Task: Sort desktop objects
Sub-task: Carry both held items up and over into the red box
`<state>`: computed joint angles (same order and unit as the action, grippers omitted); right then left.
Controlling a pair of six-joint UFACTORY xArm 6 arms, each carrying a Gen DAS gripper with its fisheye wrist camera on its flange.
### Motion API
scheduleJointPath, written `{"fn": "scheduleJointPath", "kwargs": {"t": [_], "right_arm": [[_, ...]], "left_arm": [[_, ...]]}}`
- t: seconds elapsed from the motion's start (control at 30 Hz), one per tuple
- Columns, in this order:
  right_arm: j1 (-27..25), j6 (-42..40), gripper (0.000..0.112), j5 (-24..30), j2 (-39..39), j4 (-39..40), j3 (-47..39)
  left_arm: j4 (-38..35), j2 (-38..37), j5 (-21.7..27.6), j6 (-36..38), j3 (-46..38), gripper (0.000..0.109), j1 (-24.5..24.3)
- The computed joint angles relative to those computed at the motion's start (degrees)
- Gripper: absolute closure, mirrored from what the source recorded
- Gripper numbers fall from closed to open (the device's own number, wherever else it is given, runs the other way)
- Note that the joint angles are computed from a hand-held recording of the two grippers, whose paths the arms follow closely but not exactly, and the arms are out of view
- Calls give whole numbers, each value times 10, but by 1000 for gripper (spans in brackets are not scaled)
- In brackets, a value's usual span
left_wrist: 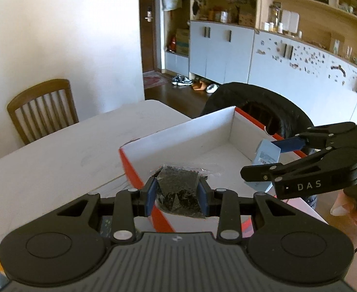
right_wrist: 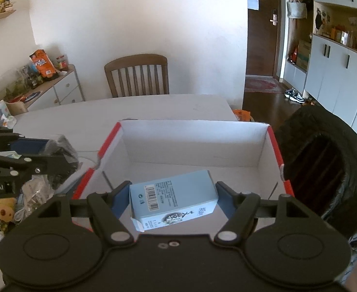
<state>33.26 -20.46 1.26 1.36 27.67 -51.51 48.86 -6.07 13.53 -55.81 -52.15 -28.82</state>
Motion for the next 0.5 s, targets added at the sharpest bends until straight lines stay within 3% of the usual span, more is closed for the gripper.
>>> {"fn": "scheduleJointPath", "kwargs": {"t": [0.13, 0.5], "right_arm": [[-7, -71, 39, 17, 17, 64, -22], [-32, -108, 39, 59, 63, 49, -66]], "left_arm": [[-55, 45, 6, 73, -44, 74, -6], [-232, 165, 41, 260, -165, 74, -10]]}}
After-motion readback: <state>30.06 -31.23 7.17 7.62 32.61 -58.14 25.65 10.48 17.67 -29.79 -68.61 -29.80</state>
